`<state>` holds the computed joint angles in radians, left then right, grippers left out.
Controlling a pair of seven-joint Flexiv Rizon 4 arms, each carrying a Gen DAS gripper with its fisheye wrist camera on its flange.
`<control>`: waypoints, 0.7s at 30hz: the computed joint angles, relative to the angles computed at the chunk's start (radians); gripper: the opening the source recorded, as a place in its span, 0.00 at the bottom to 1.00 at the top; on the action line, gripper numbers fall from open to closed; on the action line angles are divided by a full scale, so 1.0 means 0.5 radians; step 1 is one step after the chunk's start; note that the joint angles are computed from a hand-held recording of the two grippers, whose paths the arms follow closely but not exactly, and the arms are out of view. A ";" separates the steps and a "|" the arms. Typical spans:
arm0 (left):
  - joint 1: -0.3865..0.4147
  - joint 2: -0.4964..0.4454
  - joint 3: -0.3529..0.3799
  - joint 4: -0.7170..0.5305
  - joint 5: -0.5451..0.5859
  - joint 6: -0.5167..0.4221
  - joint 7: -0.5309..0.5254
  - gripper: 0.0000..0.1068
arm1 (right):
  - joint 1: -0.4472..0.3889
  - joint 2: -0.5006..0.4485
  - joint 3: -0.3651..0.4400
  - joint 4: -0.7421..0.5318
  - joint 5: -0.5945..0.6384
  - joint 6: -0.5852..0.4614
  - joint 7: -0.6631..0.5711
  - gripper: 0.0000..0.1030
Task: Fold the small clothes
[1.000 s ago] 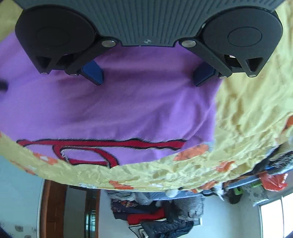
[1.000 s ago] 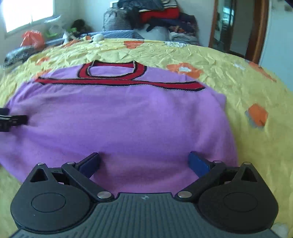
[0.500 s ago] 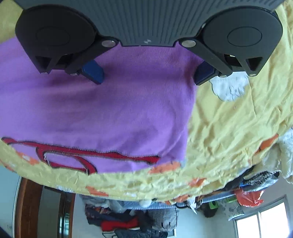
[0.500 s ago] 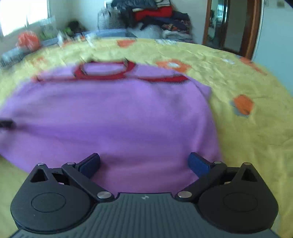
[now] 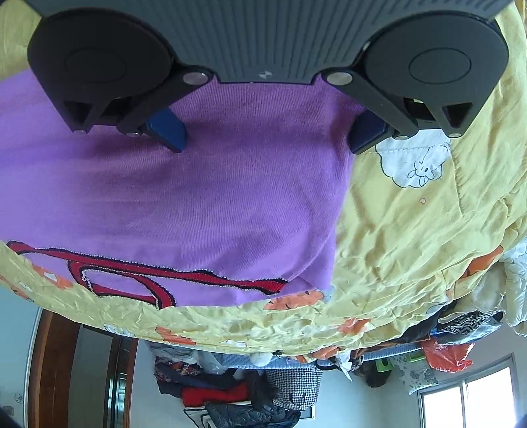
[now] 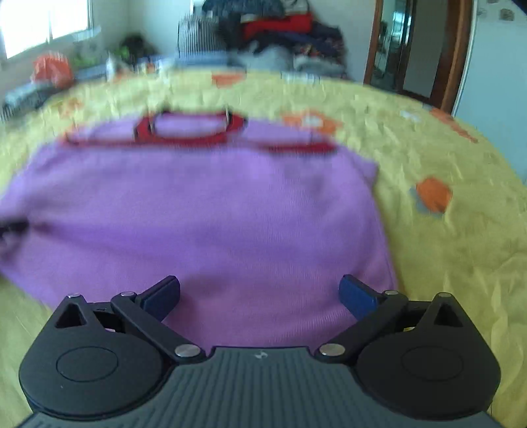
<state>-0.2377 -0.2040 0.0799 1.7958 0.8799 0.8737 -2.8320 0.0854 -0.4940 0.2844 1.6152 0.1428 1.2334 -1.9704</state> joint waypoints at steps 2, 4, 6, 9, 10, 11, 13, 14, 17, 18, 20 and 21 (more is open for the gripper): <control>0.001 0.006 0.002 0.009 0.004 0.009 -0.002 0.96 | -0.096 -0.029 0.072 -0.012 0.108 0.067 -0.099 1.00; 0.002 0.012 0.000 0.013 0.004 0.003 0.000 0.96 | -0.114 -0.033 0.058 -0.065 0.107 -0.025 -0.075 1.00; 0.013 0.021 -0.007 0.010 -0.050 -0.028 0.039 0.96 | -0.059 -0.019 -0.011 -0.100 0.063 -0.101 0.017 1.00; -0.008 0.094 -0.008 0.001 -0.008 -0.096 -0.041 0.96 | -0.082 -0.063 0.037 -0.258 0.143 -0.196 0.011 1.00; -0.015 0.118 -0.014 -0.010 0.066 -0.086 -0.079 0.96 | -0.035 -0.089 -0.010 -0.324 0.118 -0.243 0.092 1.00; -0.015 0.126 -0.027 -0.036 0.126 -0.079 -0.092 0.96 | 0.022 -0.120 -0.067 -0.390 0.081 -0.286 0.202 1.00; 0.037 0.084 -0.049 -0.106 0.116 0.015 0.003 0.96 | 0.038 -0.226 -0.052 -0.590 0.059 -0.452 0.214 1.00; 0.079 0.033 -0.054 -0.148 0.070 0.115 0.098 0.96 | 0.047 -0.276 -0.040 -0.680 0.054 -0.531 0.196 1.00; 0.157 -0.190 -0.052 -0.341 -0.082 0.268 0.408 0.96 | 0.111 -0.383 -0.050 -0.809 0.075 -0.421 0.202 1.00; 0.206 -0.271 -0.060 -0.395 -0.171 0.355 0.514 0.96 | 0.135 -0.432 -0.056 -0.885 0.056 -0.446 0.217 1.00; 0.216 -0.418 -0.042 -0.550 -0.236 0.310 0.663 0.96 | 0.200 -0.522 -0.095 -1.015 -0.018 -0.495 0.249 1.00; 0.231 -0.487 -0.047 -0.620 -0.302 0.249 0.780 0.96 | 0.232 -0.568 -0.116 -1.079 -0.063 -0.528 0.257 1.00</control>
